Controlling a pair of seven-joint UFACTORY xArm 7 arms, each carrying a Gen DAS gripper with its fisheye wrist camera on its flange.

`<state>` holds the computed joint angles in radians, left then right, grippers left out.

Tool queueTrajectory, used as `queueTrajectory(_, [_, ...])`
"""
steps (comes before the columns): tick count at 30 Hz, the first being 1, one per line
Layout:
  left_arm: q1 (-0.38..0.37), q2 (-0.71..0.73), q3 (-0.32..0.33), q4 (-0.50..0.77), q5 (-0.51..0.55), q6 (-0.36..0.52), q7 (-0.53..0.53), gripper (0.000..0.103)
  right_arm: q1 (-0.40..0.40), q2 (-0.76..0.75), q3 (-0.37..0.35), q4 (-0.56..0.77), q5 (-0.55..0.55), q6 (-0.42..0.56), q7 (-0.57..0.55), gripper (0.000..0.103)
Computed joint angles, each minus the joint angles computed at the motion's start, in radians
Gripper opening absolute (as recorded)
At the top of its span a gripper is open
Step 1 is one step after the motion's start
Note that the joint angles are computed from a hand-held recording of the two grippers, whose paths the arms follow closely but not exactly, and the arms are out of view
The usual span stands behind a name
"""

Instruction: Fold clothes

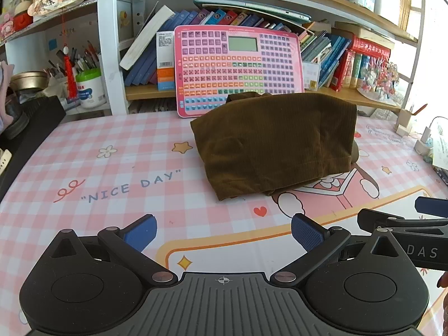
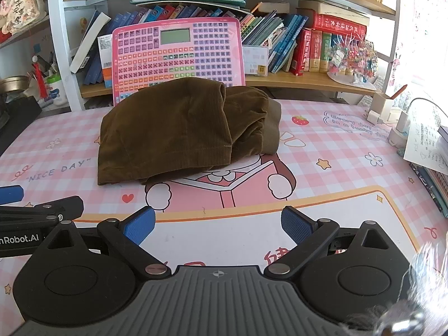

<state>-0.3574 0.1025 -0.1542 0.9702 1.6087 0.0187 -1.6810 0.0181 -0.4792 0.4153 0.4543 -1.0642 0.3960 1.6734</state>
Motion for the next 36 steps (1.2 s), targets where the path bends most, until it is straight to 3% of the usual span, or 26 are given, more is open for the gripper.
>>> queueTrajectory(16, [0.003,0.004,-0.021,0.003,0.084,0.016,-0.093,0.103,0.006,0.004,-0.003,0.001,0.004,0.002,-0.001,0.097])
queueTrajectory(36, [-0.005,0.005,-0.013,-0.004,0.017,0.018,-0.026,0.103,0.0,0.0,0.0,-0.004,0.025,-0.006,-0.016,0.097])
